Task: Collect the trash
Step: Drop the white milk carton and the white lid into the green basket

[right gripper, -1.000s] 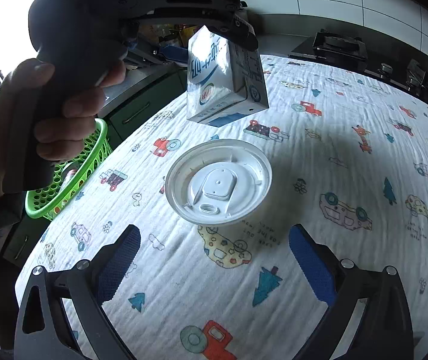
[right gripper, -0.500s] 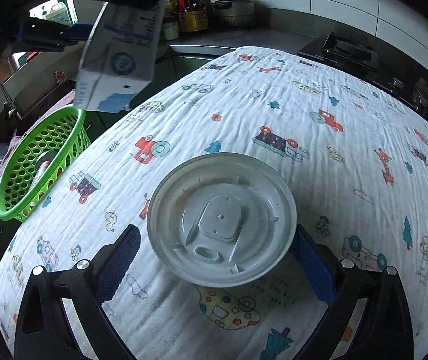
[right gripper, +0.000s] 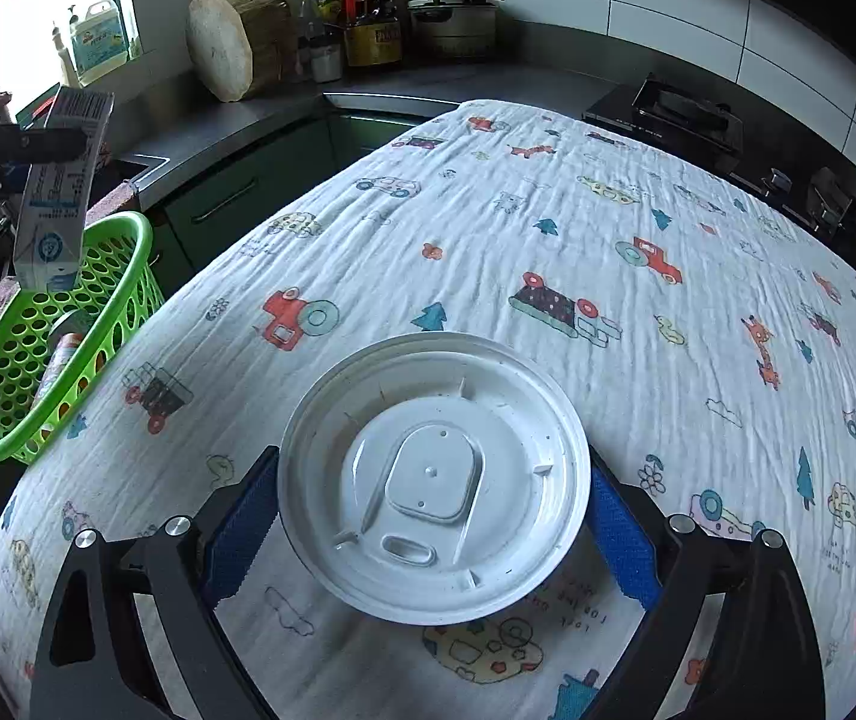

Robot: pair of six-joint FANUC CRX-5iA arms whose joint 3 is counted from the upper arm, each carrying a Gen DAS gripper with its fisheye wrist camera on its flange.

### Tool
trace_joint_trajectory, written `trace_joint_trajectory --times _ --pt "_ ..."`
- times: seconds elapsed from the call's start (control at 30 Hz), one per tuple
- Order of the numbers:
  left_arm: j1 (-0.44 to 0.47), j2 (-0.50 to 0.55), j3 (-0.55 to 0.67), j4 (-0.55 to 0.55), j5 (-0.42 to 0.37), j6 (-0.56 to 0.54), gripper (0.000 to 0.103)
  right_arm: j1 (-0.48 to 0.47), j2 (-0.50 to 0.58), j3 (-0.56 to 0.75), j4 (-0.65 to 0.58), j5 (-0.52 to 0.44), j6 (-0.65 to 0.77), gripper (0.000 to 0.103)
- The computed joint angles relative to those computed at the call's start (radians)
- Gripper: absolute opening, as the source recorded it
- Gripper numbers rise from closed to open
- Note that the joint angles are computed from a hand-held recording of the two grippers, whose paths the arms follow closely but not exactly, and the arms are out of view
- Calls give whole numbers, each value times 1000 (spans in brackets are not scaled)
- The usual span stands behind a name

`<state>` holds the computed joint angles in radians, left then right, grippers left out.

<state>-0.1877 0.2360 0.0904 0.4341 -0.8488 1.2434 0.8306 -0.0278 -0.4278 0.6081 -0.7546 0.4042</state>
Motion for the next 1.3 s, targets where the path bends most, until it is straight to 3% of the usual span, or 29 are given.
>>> trace_joint_trajectory --times 0.3,0.47,0.6,0.97,1.3 --pt "103 -35 -71 -75 -39 37 70 73 11 61 53 2 -21 91" --pt "163 -52 -123 -39 -46 23 72 103 71 151 50 28 9 91" --pt "210 -75 -170 12 -40 -13 80 117 133 235 11 62 46 91" --pt "332 -191 -329 144 9 -133 83 137 305 469 -180 131 201 91" --pt "364 -299 -436 161 70 -199 95 136 354 531 -277 149 246 94"
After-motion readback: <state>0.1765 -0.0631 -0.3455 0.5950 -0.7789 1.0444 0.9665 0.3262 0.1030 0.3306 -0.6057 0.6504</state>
